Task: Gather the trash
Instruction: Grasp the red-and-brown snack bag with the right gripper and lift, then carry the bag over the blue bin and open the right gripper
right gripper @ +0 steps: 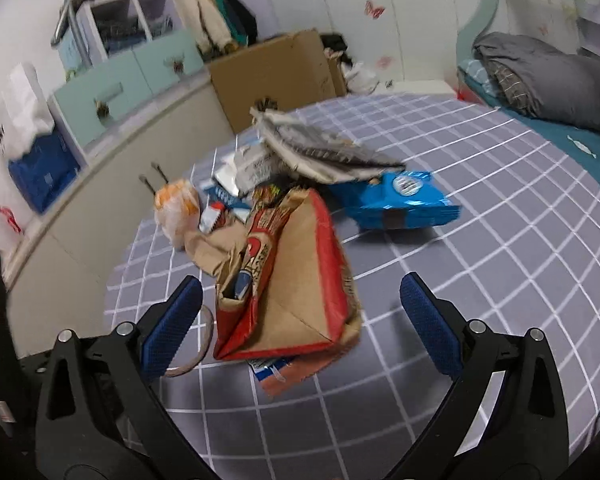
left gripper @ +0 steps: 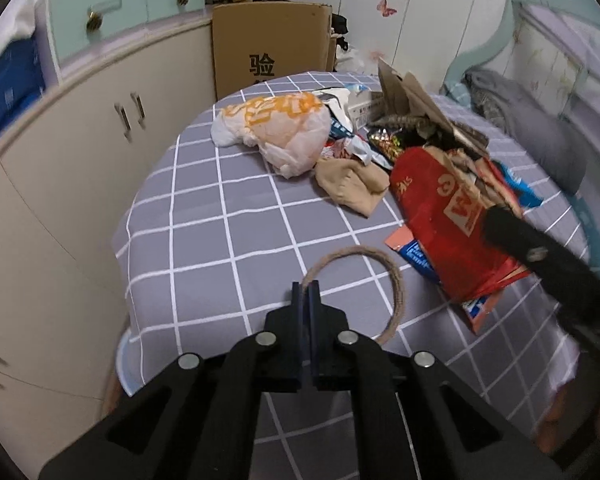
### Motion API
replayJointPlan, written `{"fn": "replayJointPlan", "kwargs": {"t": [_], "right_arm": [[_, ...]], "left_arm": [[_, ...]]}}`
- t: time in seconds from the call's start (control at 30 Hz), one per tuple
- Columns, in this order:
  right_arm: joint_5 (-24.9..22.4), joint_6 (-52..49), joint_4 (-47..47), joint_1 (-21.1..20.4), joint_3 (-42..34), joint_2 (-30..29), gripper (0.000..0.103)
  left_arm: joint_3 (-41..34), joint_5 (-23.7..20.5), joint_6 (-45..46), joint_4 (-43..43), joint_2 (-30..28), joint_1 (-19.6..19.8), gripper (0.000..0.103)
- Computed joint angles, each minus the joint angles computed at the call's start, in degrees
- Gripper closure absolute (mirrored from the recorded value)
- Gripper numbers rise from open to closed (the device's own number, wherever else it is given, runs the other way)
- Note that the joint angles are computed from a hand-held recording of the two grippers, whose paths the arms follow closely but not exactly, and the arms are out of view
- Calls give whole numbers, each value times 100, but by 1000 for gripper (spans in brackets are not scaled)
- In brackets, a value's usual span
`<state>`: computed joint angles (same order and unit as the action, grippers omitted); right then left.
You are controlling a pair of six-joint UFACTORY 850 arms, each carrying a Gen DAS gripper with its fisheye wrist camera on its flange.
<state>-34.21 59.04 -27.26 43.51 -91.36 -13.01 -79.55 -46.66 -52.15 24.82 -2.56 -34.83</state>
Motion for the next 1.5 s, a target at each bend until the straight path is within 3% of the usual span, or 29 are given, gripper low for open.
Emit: {"fn": "replayJointPlan", "kwargs": {"t": [0.07, 0.17, 0.3, 0.53, 0.73, 0.97, 1.13, 1.3, 1.5], "right_arm": [[-149, -186, 93, -2, -134, -118, 7], [-107, -47, -23, 8, -66, -48, 41], [-52, 7, -73, 36, 26, 69, 44], [-182, 1236, -1494, 465, 209, 430, 45], [76, 711, -1518, 981, -329, 170, 45], [237, -1557, 230, 1550, -1755, -1111, 45], [-216, -2960, 1499, 1746, -2935, -2267, 45], [-914, -3674, 2235, 1811, -4003, -3383, 45], [-1872, -3779, 2431, 1768, -5483, -4679, 45]], "left_arm": [[154, 131, -176, 55, 168, -3, 100], [342, 333, -270, 36, 405, 25, 100], [541, 539, -492, 92, 704, 36, 101], [919, 729, -956, 433, 1338, 47, 101], [1546, 623, -1308, 646, 2176, 323, 101], [2494, 66, -1350, 465, 3141, 1164, 100], [3072, -16, -688, -274, 3417, 2131, 100], [3545, 221, 329, -1272, 3113, 3059, 100], [3809, 576, 1101, -1924, 2324, 3532, 100]]}}
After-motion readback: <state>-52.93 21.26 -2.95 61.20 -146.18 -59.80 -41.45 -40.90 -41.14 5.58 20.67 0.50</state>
